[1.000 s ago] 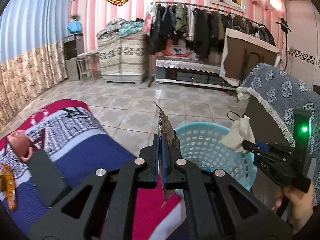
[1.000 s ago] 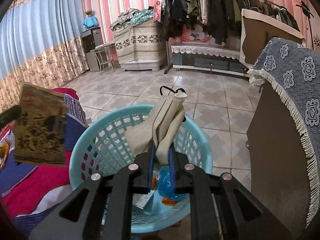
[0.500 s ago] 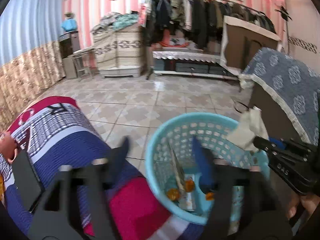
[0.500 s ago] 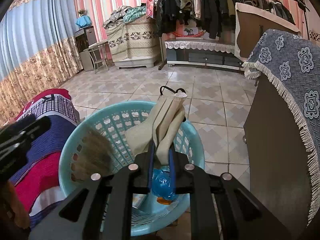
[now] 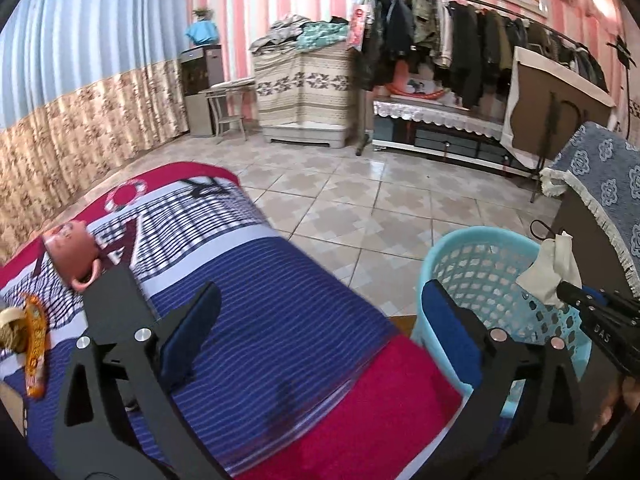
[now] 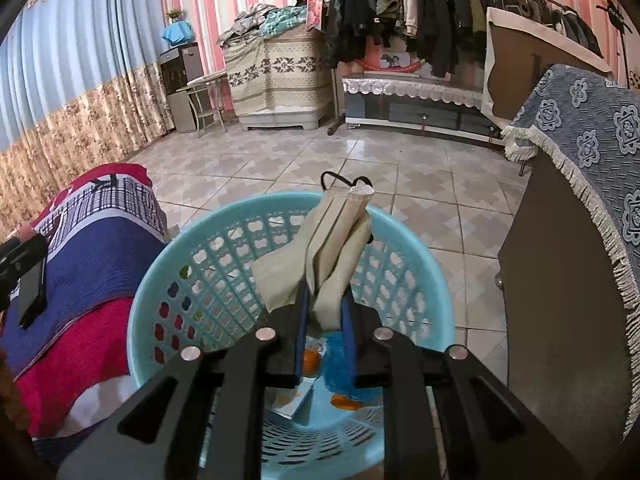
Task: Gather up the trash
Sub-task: 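Open both tools over the basket dropping the cloth and snack bag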
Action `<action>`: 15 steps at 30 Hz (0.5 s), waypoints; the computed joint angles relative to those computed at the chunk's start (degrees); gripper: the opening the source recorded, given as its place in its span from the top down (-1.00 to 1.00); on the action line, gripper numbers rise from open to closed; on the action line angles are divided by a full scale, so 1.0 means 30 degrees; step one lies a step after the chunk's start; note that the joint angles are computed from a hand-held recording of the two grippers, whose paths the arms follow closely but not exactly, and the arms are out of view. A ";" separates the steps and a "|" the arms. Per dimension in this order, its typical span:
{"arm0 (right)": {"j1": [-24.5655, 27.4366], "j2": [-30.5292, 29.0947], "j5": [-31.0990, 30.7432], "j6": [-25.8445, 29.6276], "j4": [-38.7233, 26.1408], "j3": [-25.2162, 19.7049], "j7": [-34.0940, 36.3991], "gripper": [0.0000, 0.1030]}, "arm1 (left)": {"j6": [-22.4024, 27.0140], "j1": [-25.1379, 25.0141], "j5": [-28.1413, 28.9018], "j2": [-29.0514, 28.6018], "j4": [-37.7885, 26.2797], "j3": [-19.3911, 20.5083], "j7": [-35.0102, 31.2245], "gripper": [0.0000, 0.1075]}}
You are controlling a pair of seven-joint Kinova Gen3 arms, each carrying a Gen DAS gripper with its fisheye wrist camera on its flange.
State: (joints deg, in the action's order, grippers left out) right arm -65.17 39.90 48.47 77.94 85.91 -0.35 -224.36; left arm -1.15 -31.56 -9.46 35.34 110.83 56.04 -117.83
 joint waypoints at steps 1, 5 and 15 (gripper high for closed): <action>0.0016 0.0037 0.0093 -0.0084 -0.0048 0.0013 0.0015 0.63 | -0.0081 -0.0204 -0.0048 -0.0037 0.0103 -0.0002 -0.0033 -0.81; -0.0076 0.0400 0.0141 0.0473 -0.0745 0.0161 0.0495 0.05 | -0.0738 -0.0543 -0.0496 -0.0349 0.0516 -0.0314 0.0055 -0.81; -0.0514 0.1315 0.0130 0.2444 -0.2633 0.0516 0.2099 -0.66 | -0.0066 -0.2289 -0.0695 -0.0108 0.0416 0.0606 0.0257 -0.81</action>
